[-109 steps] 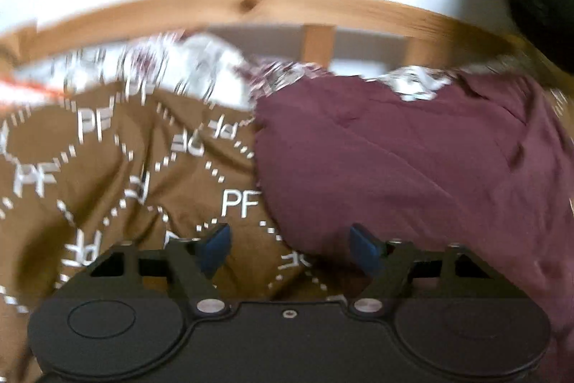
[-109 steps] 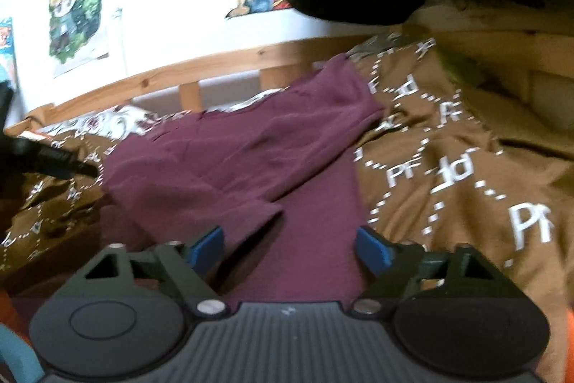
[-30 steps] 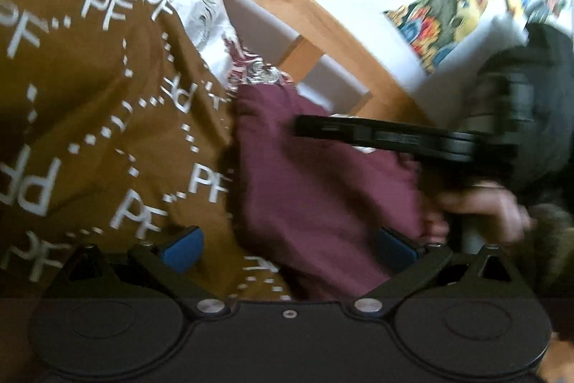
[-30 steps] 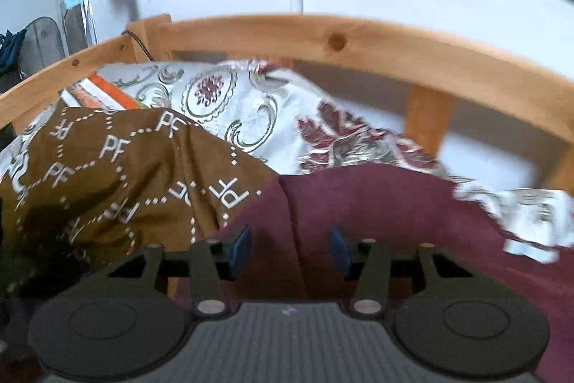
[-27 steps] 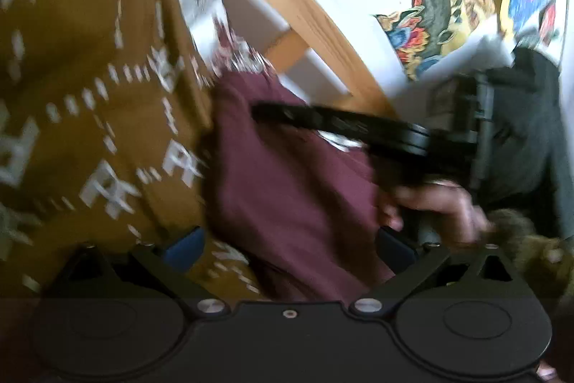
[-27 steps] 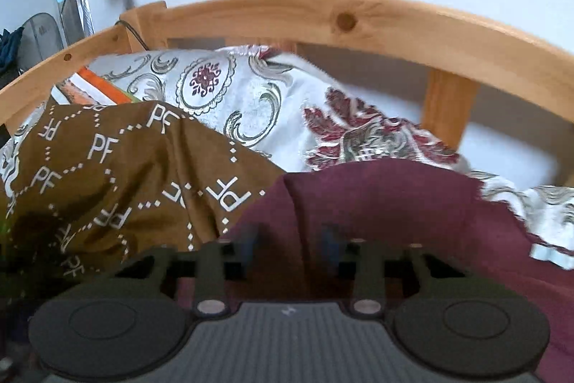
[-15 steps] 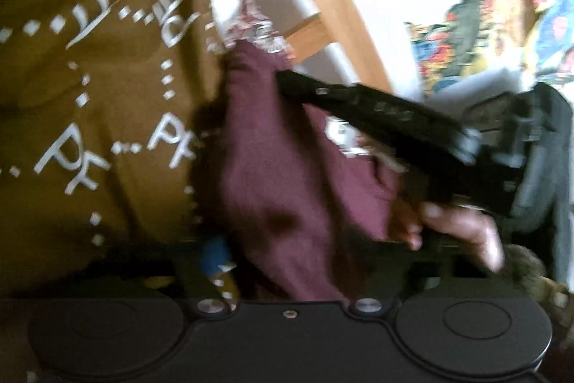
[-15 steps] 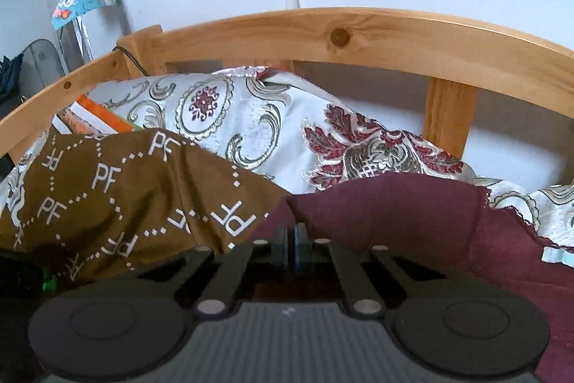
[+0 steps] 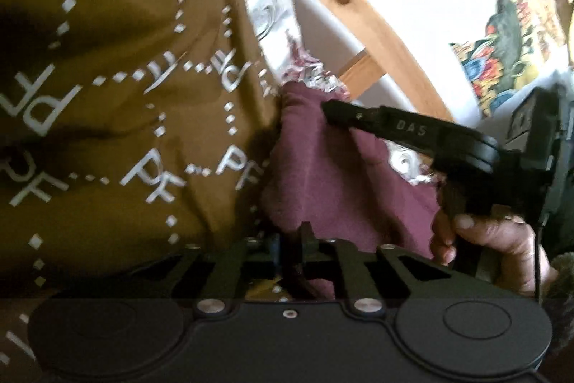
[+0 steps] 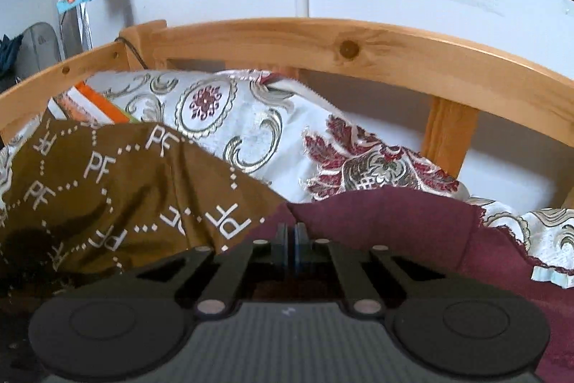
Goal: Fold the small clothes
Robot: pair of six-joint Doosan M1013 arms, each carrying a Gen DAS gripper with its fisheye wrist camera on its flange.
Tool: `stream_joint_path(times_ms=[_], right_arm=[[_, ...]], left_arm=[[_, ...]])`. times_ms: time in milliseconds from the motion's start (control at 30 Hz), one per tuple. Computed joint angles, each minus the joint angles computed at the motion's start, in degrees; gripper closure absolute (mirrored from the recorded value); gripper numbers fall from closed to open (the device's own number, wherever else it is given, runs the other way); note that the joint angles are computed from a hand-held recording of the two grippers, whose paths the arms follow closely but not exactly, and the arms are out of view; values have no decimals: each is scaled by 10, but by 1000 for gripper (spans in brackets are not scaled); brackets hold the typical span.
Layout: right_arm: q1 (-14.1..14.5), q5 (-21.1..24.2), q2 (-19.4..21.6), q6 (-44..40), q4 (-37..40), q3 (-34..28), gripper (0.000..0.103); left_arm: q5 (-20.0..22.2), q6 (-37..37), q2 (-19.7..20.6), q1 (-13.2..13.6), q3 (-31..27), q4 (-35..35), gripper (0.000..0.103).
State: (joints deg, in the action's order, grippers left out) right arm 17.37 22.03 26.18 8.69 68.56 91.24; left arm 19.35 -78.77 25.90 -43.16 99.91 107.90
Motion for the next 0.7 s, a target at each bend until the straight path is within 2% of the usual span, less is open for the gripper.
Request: stream_joint_path(times_ms=[33, 167, 233, 300, 333, 400, 433, 467, 567, 633, 700], right_arm=[[1, -5, 0, -4, 2, 2, 99], [4, -17, -1, -14, 8, 8, 99], [4, -19, -1, -10, 8, 8, 99], [2, -19, -2, -8, 11, 10, 93], [1, -17, -2, -6, 13, 11, 90], [1, -18, -3, 10, -2, 13, 83], [1, -23, -4, 18, -12, 14, 80], [2, -29, -6, 24, -22, 16, 73], [9, -71, -11, 37, -51, 26, 59], [14, -104, -16, 50, -72, 36, 54], [16, -124, -24, 49, -72, 49, 49]], left_arm=[[4, 33, 0, -1, -2, -36, 74], [36, 103, -2, -7, -1, -87, 57], [50, 178, 1, -8, -9, -125, 50], [54, 212, 5, -6, -14, -130, 48], [53, 230, 8, -4, -19, -138, 49], [46, 251, 10, 1, -24, -143, 68], [27, 251, 9, 6, -24, -140, 95], [12, 268, 7, 9, -25, -164, 95], [18, 286, 3, 8, -25, -221, 96], [22, 330, 3, 9, -29, -273, 96], [22, 412, 5, 11, -39, -350, 93]])
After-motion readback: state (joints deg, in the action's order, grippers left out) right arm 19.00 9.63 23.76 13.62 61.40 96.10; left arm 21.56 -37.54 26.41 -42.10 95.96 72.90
